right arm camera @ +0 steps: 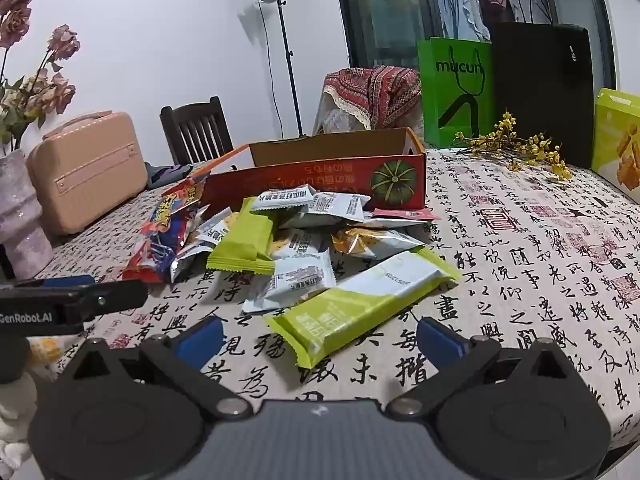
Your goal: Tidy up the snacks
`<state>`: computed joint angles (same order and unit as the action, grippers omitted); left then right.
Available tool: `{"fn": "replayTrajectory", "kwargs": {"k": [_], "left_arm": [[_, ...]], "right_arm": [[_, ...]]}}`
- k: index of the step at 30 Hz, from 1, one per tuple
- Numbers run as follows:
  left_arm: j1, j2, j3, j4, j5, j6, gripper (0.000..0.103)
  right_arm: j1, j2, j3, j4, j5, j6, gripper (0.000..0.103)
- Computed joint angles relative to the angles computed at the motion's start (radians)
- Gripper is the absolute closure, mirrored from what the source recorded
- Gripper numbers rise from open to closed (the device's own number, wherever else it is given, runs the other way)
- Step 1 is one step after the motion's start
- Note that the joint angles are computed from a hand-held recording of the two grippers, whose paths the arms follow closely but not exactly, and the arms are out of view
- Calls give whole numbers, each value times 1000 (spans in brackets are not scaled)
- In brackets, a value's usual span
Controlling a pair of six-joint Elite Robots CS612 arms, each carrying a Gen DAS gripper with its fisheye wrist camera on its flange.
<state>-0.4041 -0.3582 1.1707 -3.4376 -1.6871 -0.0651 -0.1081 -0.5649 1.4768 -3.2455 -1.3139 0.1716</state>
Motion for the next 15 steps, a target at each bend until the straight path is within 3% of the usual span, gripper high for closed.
{"fn": "replayTrajectory", "kwargs": {"k": [2, 15], "left_arm": [[-3, -2, -6, 29, 8, 10, 0], [4, 4, -4, -8, -5, -23, 0]], "right_arm": [[0, 0, -1, 4, 1, 0, 0], [-1, -2, -5, 22, 0, 4, 0]]}}
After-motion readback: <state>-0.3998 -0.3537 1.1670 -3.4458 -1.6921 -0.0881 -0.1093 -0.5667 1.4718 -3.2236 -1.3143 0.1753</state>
